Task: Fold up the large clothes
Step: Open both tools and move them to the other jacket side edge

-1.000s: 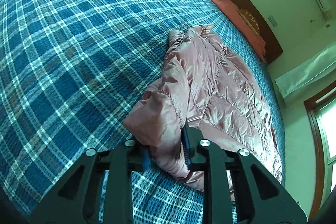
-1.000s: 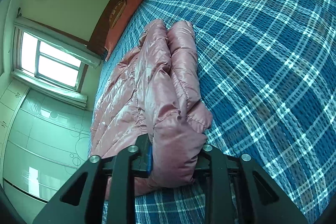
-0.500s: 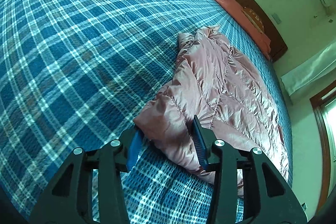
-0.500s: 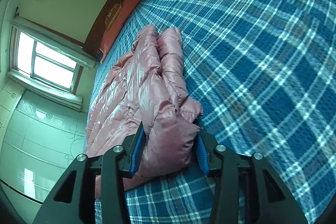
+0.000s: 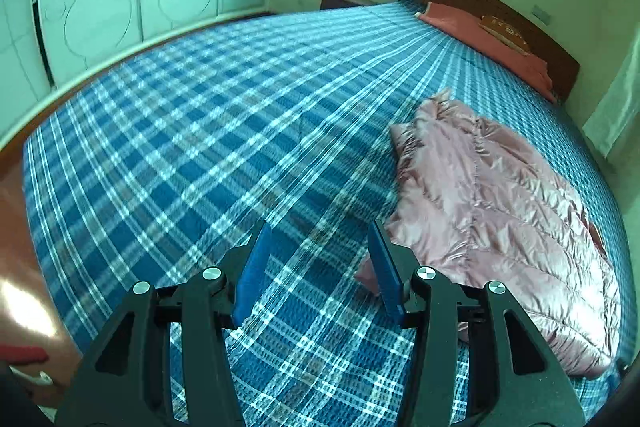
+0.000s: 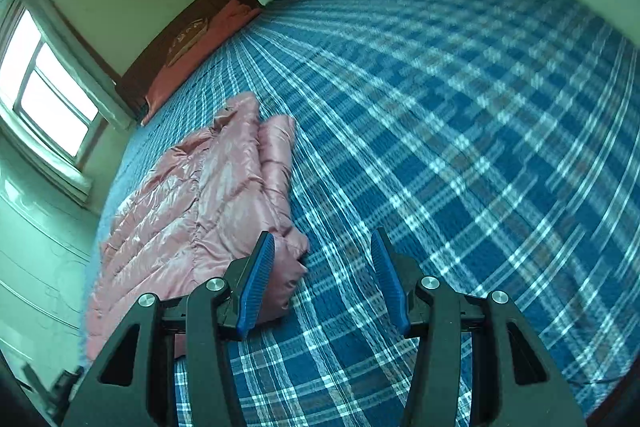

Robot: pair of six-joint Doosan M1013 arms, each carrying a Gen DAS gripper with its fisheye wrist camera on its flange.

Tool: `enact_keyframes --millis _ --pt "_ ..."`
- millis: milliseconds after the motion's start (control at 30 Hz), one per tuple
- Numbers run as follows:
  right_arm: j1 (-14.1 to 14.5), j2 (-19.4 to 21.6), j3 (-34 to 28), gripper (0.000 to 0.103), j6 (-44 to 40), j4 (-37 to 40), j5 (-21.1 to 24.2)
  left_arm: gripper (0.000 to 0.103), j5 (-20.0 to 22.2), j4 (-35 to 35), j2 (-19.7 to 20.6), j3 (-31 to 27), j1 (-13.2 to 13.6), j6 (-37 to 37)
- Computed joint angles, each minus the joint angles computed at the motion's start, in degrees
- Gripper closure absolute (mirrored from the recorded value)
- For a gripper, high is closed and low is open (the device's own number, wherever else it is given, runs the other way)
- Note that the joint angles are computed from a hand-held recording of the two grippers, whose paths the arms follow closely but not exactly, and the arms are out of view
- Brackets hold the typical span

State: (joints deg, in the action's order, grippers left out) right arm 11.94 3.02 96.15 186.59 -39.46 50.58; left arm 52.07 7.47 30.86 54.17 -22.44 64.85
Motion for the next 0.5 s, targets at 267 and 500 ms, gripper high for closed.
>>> enact_keyframes --millis 267,500 --pt "1.9 7.8 -11.5 0.053 -18.2 2.1 2.1 0.047 -2.3 2.4 1.1 -3.1 -4.2 10.2" --pt "1.7 16.4 -22.9 0.053 -33.6 9.4 2.5 0.047 4.4 -0.2 7.3 -12.6 -7.2 15.4"
